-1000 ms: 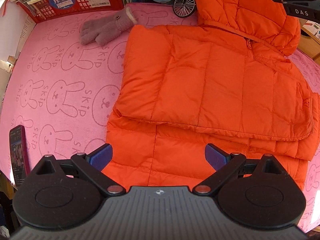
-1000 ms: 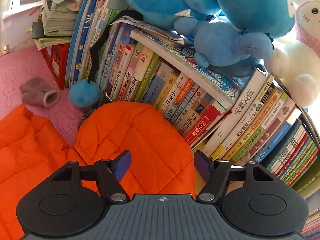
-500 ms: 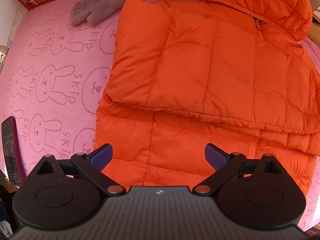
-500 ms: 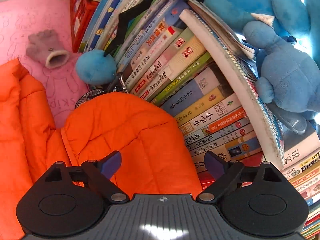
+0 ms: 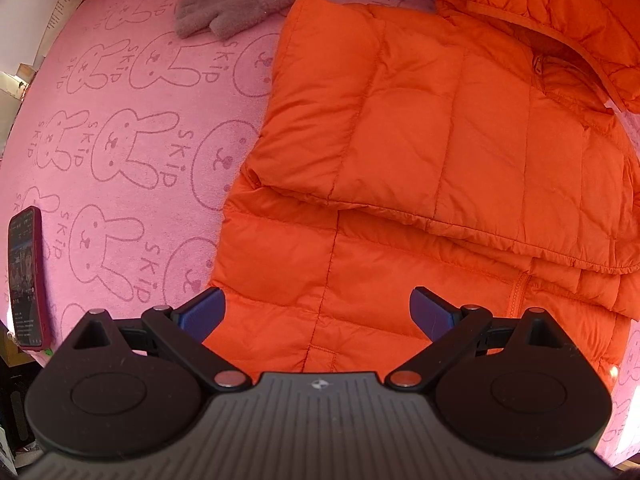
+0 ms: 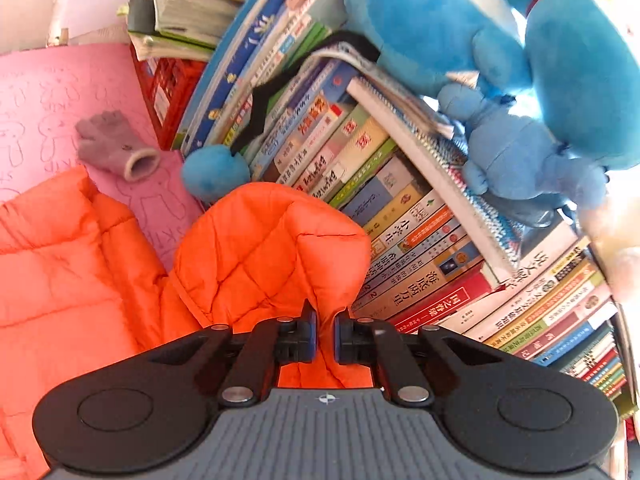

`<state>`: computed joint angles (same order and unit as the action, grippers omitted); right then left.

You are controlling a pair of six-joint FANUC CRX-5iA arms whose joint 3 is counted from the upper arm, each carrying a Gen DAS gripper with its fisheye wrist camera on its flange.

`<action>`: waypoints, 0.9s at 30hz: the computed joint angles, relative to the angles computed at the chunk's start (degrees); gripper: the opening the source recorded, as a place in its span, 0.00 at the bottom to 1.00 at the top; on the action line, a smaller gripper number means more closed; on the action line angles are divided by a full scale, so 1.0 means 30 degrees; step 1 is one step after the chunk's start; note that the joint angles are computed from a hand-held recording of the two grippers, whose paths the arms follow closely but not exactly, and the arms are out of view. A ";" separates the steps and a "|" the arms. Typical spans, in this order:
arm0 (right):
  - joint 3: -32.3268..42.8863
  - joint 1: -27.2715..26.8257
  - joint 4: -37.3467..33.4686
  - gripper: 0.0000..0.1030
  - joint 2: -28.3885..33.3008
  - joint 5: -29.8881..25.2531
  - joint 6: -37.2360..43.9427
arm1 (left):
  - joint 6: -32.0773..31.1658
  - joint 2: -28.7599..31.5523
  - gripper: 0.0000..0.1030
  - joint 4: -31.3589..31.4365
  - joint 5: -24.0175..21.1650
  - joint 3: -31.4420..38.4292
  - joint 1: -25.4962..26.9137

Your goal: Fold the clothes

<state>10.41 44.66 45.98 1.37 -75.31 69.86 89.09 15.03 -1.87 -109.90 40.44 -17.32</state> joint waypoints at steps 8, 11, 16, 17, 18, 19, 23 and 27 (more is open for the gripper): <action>-0.3504 0.5322 0.2208 0.09 -0.2004 -0.3163 -0.4081 | 0.0282 -0.0886 0.97 0.0679 0.0522 -0.0543 0.1044; -0.3980 0.6706 0.1768 0.09 -0.1972 -0.4354 -0.4706 | 0.0384 -0.1123 0.97 0.1322 0.0652 -0.0628 0.1388; -0.4708 0.7903 0.1343 0.09 -0.1850 -0.4878 -0.5729 | 0.0417 -0.0964 0.97 0.3036 0.1891 0.0246 0.1381; -0.4779 0.8008 0.1298 0.09 -0.1812 -0.4914 -0.5888 | 0.0349 -0.0825 0.97 0.3367 0.2384 0.0575 0.1231; -0.4829 0.8087 0.1345 0.09 -0.1757 -0.4927 -0.6002 | 0.0235 -0.0667 0.97 0.3569 0.2980 0.0919 0.1009; -0.4882 0.8199 0.1456 0.09 -0.1727 -0.4948 -0.6129 | 0.0151 -0.0514 0.97 0.3577 0.3596 0.1243 0.0706; -0.4726 0.8779 0.1657 0.09 -0.1437 -0.5105 -0.6610 | -0.0392 -0.0078 1.00 0.2703 0.6352 0.1638 -0.0901; -0.4297 0.9355 0.1329 0.09 -0.0963 -0.5526 -0.7140 | -0.0834 0.0238 0.99 -0.0127 0.6872 0.1088 -0.2561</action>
<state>-2.48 72.72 49.97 -1.52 -91.88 48.44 86.59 15.74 -2.25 -89.28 43.70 -25.00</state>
